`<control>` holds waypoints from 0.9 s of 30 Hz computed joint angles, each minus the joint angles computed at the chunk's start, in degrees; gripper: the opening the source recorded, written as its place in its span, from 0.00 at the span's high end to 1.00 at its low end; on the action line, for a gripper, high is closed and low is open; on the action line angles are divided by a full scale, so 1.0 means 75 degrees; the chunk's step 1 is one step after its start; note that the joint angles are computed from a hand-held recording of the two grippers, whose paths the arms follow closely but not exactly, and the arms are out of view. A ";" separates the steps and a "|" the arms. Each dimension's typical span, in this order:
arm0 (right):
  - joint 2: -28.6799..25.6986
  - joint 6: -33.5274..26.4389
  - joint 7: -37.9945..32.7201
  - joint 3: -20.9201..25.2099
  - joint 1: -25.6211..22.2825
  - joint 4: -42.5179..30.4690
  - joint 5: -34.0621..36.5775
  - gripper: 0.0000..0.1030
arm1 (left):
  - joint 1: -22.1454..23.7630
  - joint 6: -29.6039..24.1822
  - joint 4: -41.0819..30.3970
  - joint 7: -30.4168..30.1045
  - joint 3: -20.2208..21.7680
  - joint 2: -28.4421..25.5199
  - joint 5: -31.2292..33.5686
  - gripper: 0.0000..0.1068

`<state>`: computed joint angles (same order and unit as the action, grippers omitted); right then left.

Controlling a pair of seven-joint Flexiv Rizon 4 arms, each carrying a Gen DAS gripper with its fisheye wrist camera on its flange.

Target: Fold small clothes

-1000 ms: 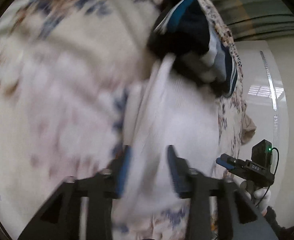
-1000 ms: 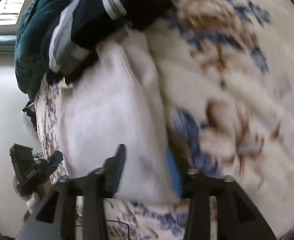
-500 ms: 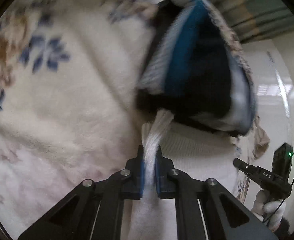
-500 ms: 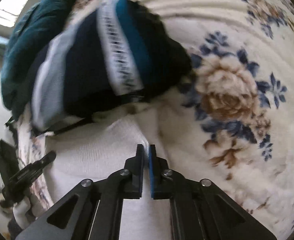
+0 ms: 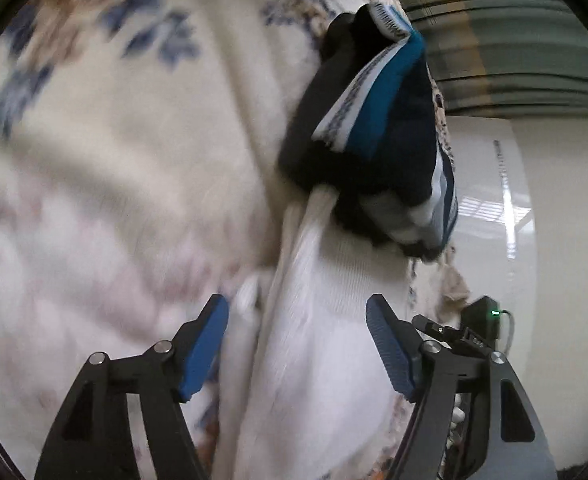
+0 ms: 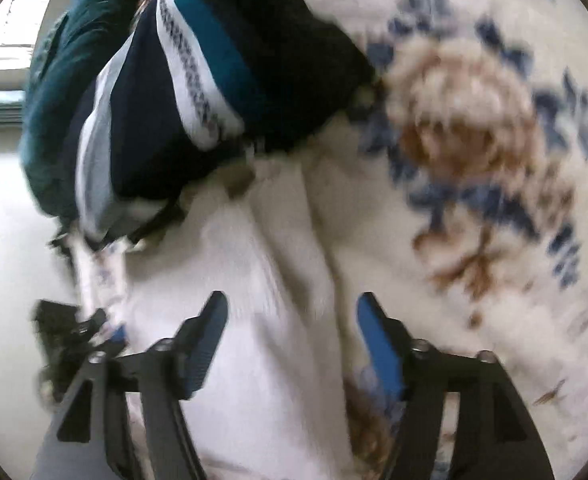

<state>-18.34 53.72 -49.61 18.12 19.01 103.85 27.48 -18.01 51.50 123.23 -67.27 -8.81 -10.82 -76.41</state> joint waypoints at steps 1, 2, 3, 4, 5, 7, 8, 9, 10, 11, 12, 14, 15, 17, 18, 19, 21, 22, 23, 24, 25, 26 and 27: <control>-0.0004 -0.0065 -0.0453 0.0241 -0.0245 0.0033 0.0595 0.24 | -0.0025 -0.0156 0.0120 0.0020 -0.0038 -0.0023 -0.0076 0.35; -0.0047 -0.0075 -0.0913 0.0431 -0.0428 0.0044 0.1169 0.24 | -0.0052 -0.0270 0.0201 0.0054 -0.0068 -0.0059 -0.0147 0.35; -0.0165 -0.0163 -0.1547 0.0679 -0.0685 0.0010 0.1984 0.23 | -0.0071 -0.0429 0.0278 0.0177 -0.0101 -0.0101 -0.0279 0.35; -0.0191 -0.0242 -0.1905 0.0805 -0.0774 0.0071 0.2495 0.23 | -0.0049 -0.0708 0.0371 0.0478 -0.0121 -0.0157 -0.0522 0.35; -0.0321 -0.0301 -0.2347 0.0887 -0.0869 0.0015 0.3024 0.21 | -0.0073 -0.0791 0.0382 0.0637 -0.0137 -0.0211 -0.0646 0.35; -0.0600 -0.0397 -0.3170 0.1012 -0.1006 -0.0089 0.3978 0.18 | -0.0115 -0.0899 0.0312 0.1034 -0.0179 -0.0359 -0.0876 0.35; -0.0674 -0.0438 -0.3409 0.1005 -0.1020 -0.0140 0.4270 0.16 | -0.0117 -0.0957 0.0235 0.1109 -0.0194 -0.0441 -0.0986 0.34; -0.0784 -0.0472 -0.3687 0.1021 -0.1036 -0.0208 0.4604 0.15 | -0.0105 -0.1031 0.0146 0.1184 -0.0209 -0.0538 -0.1082 0.34; -0.0874 -0.0514 -0.3928 0.1012 -0.1046 -0.0273 0.4855 0.14 | -0.0104 -0.1051 0.0067 0.1193 -0.0223 -0.0631 -0.1155 0.34; -0.0980 -0.0454 -0.4017 0.0985 -0.0930 -0.0355 0.4987 0.14 | -0.0109 -0.1048 0.0005 0.1213 -0.0235 -0.0681 -0.1199 0.34; -0.1030 -0.0463 -0.4111 0.0956 -0.0898 -0.0408 0.5085 0.14 | -0.0120 -0.1023 -0.0039 0.1242 -0.0235 -0.0702 -0.1159 0.34; -0.1100 -0.0284 -0.4066 0.0855 -0.0635 -0.0490 0.4983 0.20 | -0.0139 -0.0933 -0.0148 0.1285 -0.0226 -0.0695 -0.0867 0.53; -0.1043 -0.0131 -0.3927 0.0803 -0.0483 -0.0447 0.4823 0.27 | -0.0142 -0.0901 -0.0149 0.1311 -0.0229 -0.0662 -0.0857 0.68; -0.1013 0.0308 -0.3655 0.0790 -0.0199 -0.0411 0.4663 0.51 | -0.0179 -0.0817 -0.0075 0.1308 -0.0246 -0.0521 -0.1075 0.72; -0.0924 0.0543 -0.3618 0.0835 -0.0170 -0.0325 0.4736 0.53 | -0.0204 -0.0783 -0.0058 0.1289 -0.0237 -0.0459 -0.1103 0.72; -0.0764 0.0763 -0.3466 0.0842 -0.0064 -0.0210 0.4640 0.56 | -0.0252 -0.0740 -0.0020 0.1246 -0.0242 -0.0378 -0.1153 0.73; -0.0473 0.0874 -0.3122 0.0828 0.0077 -0.0018 0.4297 0.58 | -0.0322 -0.0668 -0.0037 0.1140 -0.0222 -0.0213 -0.1102 0.73; -0.0282 0.0952 -0.2808 0.0787 0.0226 0.0060 0.4008 0.58 | -0.0337 -0.0703 -0.0002 0.1072 -0.0195 -0.0083 -0.1087 0.73; -0.0225 0.1037 -0.2618 0.0767 0.0333 0.0054 0.3833 0.59 | -0.0351 -0.0708 -0.0019 0.1001 -0.0169 0.0030 -0.1071 0.73; -0.0030 0.1084 -0.2421 0.0777 0.0383 0.0093 0.3694 0.59 | -0.0353 -0.0687 -0.0041 0.0890 -0.0127 0.0141 -0.1026 0.73; 0.0165 0.1067 -0.2292 0.0784 0.0389 0.0116 0.3591 0.59 | -0.0325 -0.0765 -0.0091 0.0770 -0.0079 0.0261 -0.0952 0.73; 0.0369 0.1047 -0.2173 0.0776 0.0401 0.0143 0.3489 0.59 | -0.0323 -0.0778 -0.0145 0.0648 -0.0046 0.0386 -0.0876 0.73; 0.0700 0.0899 -0.2260 0.0800 0.0249 0.0304 0.3584 0.59 | -0.0309 -0.0800 -0.0200 0.0508 -0.0002 0.0506 -0.0749 0.73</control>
